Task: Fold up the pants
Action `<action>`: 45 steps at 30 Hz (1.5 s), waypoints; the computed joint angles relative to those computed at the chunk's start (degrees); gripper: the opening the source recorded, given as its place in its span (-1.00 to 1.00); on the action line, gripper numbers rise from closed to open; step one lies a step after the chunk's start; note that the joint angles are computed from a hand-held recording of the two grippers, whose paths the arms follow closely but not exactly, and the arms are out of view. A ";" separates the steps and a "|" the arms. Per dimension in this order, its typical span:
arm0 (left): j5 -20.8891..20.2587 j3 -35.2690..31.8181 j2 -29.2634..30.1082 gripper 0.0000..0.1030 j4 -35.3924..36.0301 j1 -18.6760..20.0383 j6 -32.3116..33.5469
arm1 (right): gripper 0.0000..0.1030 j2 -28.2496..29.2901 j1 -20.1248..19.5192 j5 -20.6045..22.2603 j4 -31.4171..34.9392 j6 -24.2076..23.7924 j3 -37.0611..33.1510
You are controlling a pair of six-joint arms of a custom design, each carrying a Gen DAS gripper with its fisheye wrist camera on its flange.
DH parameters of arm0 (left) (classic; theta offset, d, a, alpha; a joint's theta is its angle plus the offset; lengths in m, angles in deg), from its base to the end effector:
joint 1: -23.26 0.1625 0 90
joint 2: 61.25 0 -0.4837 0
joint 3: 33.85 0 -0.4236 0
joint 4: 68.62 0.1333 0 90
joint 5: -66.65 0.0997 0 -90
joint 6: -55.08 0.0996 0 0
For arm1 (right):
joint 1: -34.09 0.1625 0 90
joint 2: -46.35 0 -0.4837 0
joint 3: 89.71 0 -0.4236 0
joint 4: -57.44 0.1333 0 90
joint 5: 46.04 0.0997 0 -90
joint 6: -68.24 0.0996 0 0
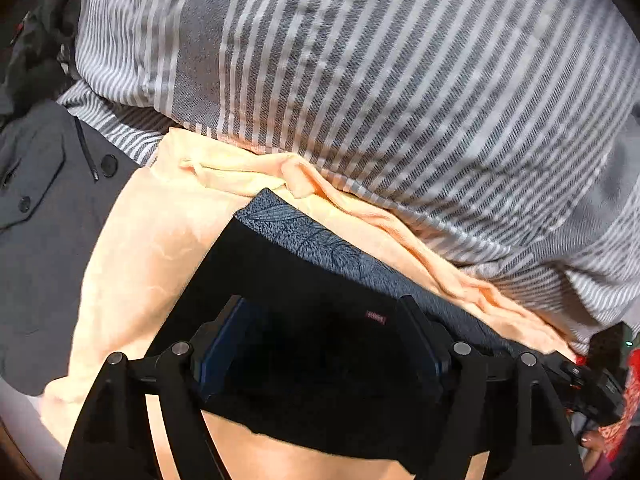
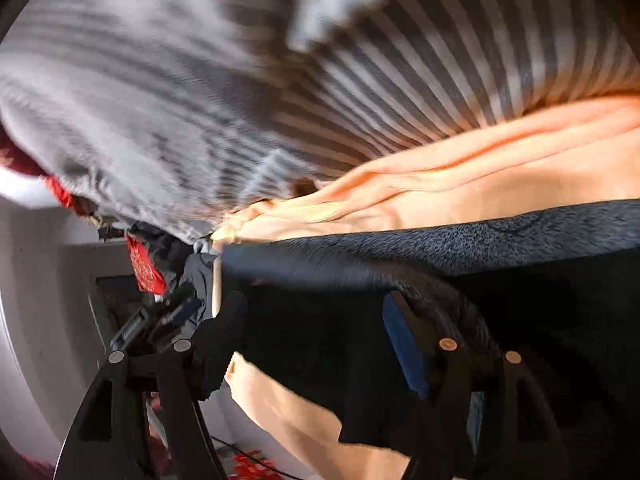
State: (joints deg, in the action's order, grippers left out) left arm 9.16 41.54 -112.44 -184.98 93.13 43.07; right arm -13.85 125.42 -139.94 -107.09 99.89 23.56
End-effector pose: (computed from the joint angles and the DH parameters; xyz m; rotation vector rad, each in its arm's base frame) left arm -0.0973 -0.8082 0.2856 0.1695 2.5892 -0.2564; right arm 0.1410 -0.6209 0.1876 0.8152 2.9337 -0.5827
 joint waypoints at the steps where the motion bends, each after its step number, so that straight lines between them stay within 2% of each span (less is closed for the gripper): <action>1: 0.19 0.17 0.33 0.48 0.84 -0.27 0.41 | 0.30 -0.17 0.56 -0.23 0.18 -0.60 0.14; 3: 2.37 1.31 1.20 0.48 3.12 -1.08 2.19 | -0.02 -0.46 1.60 -1.37 2.13 -1.87 0.63; 5: 4.43 3.81 2.16 0.48 2.24 -1.78 4.56 | -0.18 0.40 1.91 -3.67 7.11 -2.01 0.27; 7: 7.83 6.12 3.63 0.48 1.87 -2.24 4.63 | -0.23 0.13 0.79 -6.26 10.57 -2.37 1.23; 8: 9.18 6.44 4.46 0.48 3.27 -2.17 2.93 | -0.42 1.00 0.66 -9.83 12.23 -2.88 1.04; 9: 12.23 7.83 4.88 0.48 2.27 -2.65 2.80 | -0.77 1.37 0.84 -13.01 13.76 -2.77 0.62; 10: 13.46 8.79 4.80 0.48 0.67 -3.10 4.03 | -0.77 1.31 0.63 -14.27 13.25 -2.20 0.90; 11: 13.99 9.19 4.71 0.48 0.48 -3.56 5.03 | -0.73 0.73 0.26 -13.38 11.15 -1.22 1.80; 13: 13.17 9.56 4.06 0.48 1.26 -4.18 6.09 | -0.35 -1.50 -0.17 -10.81 4.86 -0.51 4.76; 14: 12.95 9.92 3.62 0.48 1.45 -4.50 6.50 | 0.02 -2.87 -0.18 -9.46 2.48 -1.05 6.34; 15: 12.77 10.32 3.13 0.48 1.89 -4.87 6.77 | 0.16 -4.11 0.17 -9.16 1.00 -1.30 7.60; 17: 12.44 11.29 2.25 0.48 2.32 -5.65 6.72 | 0.17 -6.67 1.57 -10.86 -0.69 -1.02 10.07; 19: 9.06 12.22 1.11 0.48 3.27 -6.24 6.19 | 0.17 -9.39 2.52 -12.73 -0.26 0.29 12.19; 21: 6.49 13.92 -0.16 0.48 3.49 -7.25 6.66 | 0.17 -12.67 4.07 -16.37 -0.25 3.75 15.41; 23: 3.89 15.61 -0.95 0.48 3.36 -8.34 7.85 | 0.17 -16.16 5.97 -20.14 -0.60 9.31 19.48; 25: -0.59 17.28 -1.73 0.48 3.77 -9.15 8.40 | 0.17 -18.89 7.52 -23.06 -0.88 13.80 22.74; 27: -5.70 19.47 -2.27 0.48 4.12 -9.90 9.18 | 0.17 -23.68 10.07 -26.91 1.88 20.95 26.96; 28: -6.88 20.35 -2.45 0.48 4.14 -10.33 9.11 | 0.17 -25.49 11.60 -28.28 3.33 24.76 28.56; 30: -10.42 22.52 -2.89 0.48 4.54 -11.37 9.27 | 0.17 -29.18 15.62 -31.61 7.40 34.24 31.77; 31: -12.09 23.58 -3.26 0.48 4.25 -11.87 9.68 | 0.17 -29.73 16.81 -32.49 9.10 37.18 32.20; 34: -15.44 27.32 -4.65 0.48 3.08 -13.66 10.73 | 0.17 -33.91 22.94 -36.32 21.12 51.30 33.77; 37: -18.18 29.74 -5.48 0.48 3.45 -15.84 9.34 | 0.17 -36.54 27.32 -37.74 30.13 62.03 34.24; 40: -18.19 30.65 -4.66 0.48 3.02 -17.35 9.39 | 0.17 -39.40 29.54 -37.75 36.31 68.66 35.22; 43: -18.88 30.96 -3.40 0.48 2.22 -18.43 8.35 | 0.17 -40.74 30.24 -37.60 38.13 71.37 36.37; 45: -19.37 30.90 -1.92 0.48 1.30 -18.83 6.41 | 0.17 -42.46 30.24 -37.64 36.83 71.63 38.21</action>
State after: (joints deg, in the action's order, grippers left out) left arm -10.21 72.44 -114.36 -183.68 74.30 49.48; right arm -56.31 155.66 -177.58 -70.26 171.52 61.77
